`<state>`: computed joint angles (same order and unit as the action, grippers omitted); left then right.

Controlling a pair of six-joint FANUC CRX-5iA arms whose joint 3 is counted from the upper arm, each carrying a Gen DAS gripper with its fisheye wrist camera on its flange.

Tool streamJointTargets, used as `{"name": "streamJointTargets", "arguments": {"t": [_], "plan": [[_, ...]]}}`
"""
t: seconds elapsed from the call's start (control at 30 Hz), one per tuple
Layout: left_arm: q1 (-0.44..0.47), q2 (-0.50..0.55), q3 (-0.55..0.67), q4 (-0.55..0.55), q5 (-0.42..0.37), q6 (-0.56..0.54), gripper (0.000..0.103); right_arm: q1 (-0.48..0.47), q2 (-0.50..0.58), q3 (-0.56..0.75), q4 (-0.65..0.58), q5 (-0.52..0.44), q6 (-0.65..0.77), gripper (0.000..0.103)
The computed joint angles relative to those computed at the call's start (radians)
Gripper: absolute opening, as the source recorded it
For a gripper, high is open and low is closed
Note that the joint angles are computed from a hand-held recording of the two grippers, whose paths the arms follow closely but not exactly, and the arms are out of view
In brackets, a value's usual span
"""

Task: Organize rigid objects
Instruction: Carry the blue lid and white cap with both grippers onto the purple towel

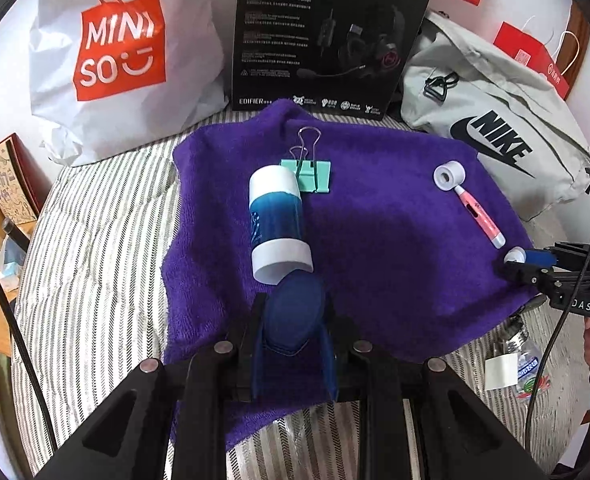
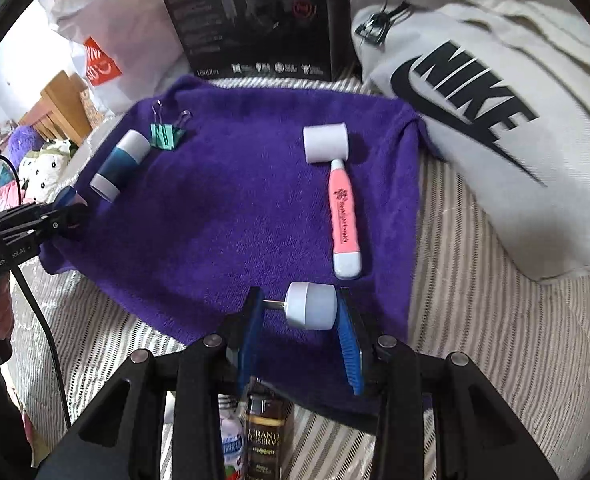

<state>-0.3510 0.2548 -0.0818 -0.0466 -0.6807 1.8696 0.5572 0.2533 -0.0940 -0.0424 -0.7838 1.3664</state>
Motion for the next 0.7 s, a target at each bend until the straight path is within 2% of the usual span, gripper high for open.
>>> {"name": "streamJointTargets", "arguments": {"t": [0.4, 0.7], "plan": [[0.000, 0.037, 0.014, 0.000, -0.027, -0.007, 0.022, 0.020, 0.024, -0.001, 0.037, 0.009, -0.029, 0.036], [-0.022, 0.070, 0.081, -0.060, -0.102, 0.002, 0.022, 0.023, 0.025, -0.001, 0.047, 0.008, -0.013, 0.036]]}}
